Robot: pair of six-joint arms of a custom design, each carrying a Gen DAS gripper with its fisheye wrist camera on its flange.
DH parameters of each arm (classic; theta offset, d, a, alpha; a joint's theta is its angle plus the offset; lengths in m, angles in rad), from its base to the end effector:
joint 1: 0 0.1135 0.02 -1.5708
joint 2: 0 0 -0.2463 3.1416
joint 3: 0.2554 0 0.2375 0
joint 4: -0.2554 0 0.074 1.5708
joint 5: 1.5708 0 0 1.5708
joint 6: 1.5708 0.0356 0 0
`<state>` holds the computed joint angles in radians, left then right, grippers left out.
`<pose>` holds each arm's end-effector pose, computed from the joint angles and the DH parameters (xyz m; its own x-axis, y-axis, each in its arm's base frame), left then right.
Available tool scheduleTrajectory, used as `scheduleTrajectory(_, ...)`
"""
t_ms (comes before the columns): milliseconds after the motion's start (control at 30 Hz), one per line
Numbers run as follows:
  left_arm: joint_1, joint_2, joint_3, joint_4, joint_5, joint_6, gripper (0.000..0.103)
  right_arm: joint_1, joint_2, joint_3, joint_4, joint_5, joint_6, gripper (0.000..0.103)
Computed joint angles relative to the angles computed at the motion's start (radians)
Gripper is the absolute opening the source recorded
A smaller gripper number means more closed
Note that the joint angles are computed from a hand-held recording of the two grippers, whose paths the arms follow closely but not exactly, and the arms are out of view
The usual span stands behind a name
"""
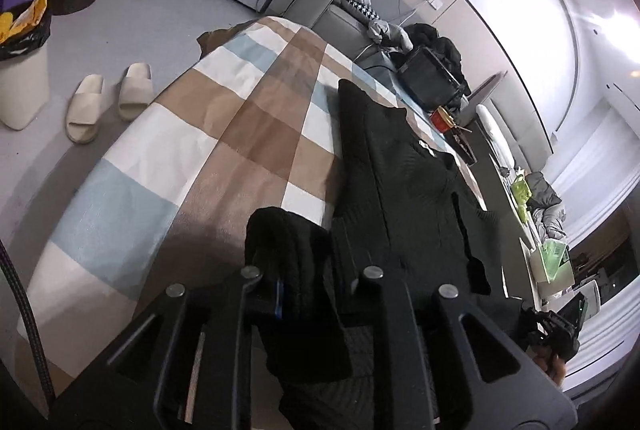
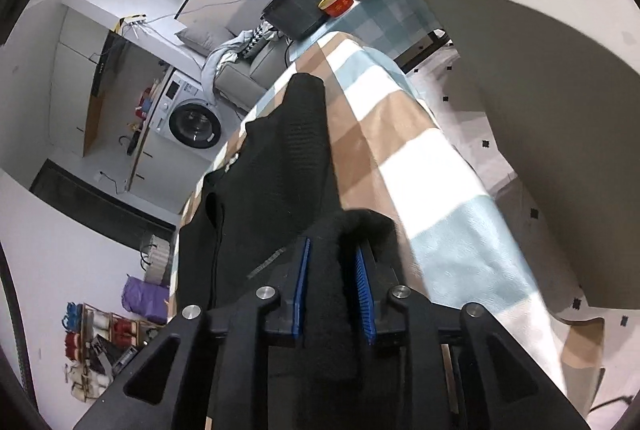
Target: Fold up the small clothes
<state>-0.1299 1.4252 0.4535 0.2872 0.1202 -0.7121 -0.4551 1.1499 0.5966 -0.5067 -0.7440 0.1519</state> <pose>0.2455 -0.0364 0.1321 -0.6188 -0.5734 -0.5369 -0.2426 0.7896 -0.5636 0.1861 -0.0642 0.1812 -0.7706 0.5011 -0.3938 0.1443 0.7391 0.6580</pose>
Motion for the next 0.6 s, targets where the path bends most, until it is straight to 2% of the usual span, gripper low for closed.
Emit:
scheduleTrajectory(33, -0.005, -0.004, -0.003, 0.000, -0.006, 0.003, 0.013, 0.007, -0.011, -0.005, 0.011, 0.016, -0.007, 0.020)
scheduleTrajectory(100, -0.016, -0.027, 0.003, -0.009, -0.018, 0.009, 0.013, 0.016, -0.044, -0.014, 0.034, 0.010, -0.003, 0.009)
scheduleTrajectory(200, -0.037, -0.111, -0.007, -0.013, -0.039, 0.010, 0.011, 0.005, -0.105, -0.026, 0.069, -0.030, 0.027, 0.007)
scheduleTrajectory(267, -0.053, -0.122, 0.017, -0.033, -0.070, 0.021, 0.011, 0.007, -0.093, -0.014, 0.090, -0.044, 0.048, 0.007)
scheduleTrajectory(400, -0.045, -0.025, 0.088, -0.073, -0.073, 0.022, 0.011, 0.075, 0.010, 0.032, 0.080, 0.066, 0.046, 0.010)
scheduleTrajectory(433, -0.036, -0.011, 0.095, -0.084, -0.062, 0.016, 0.011, 0.079, 0.050, 0.046, 0.072, 0.078, 0.043, 0.016)
scheduleTrajectory(467, -0.027, 0.002, 0.103, -0.102, -0.048, 0.009, 0.013, 0.063, 0.086, 0.066, 0.034, 0.073, 0.029, 0.029)
scheduleTrajectory(533, -0.013, -0.003, 0.099, -0.133, -0.026, 0.007, 0.021, 0.011, 0.085, 0.065, -0.004, 0.022, -0.004, 0.041)
scheduleTrajectory(600, -0.007, -0.040, 0.064, -0.138, -0.014, 0.007, 0.040, -0.046, 0.029, 0.049, -0.052, 0.015, -0.075, 0.044)
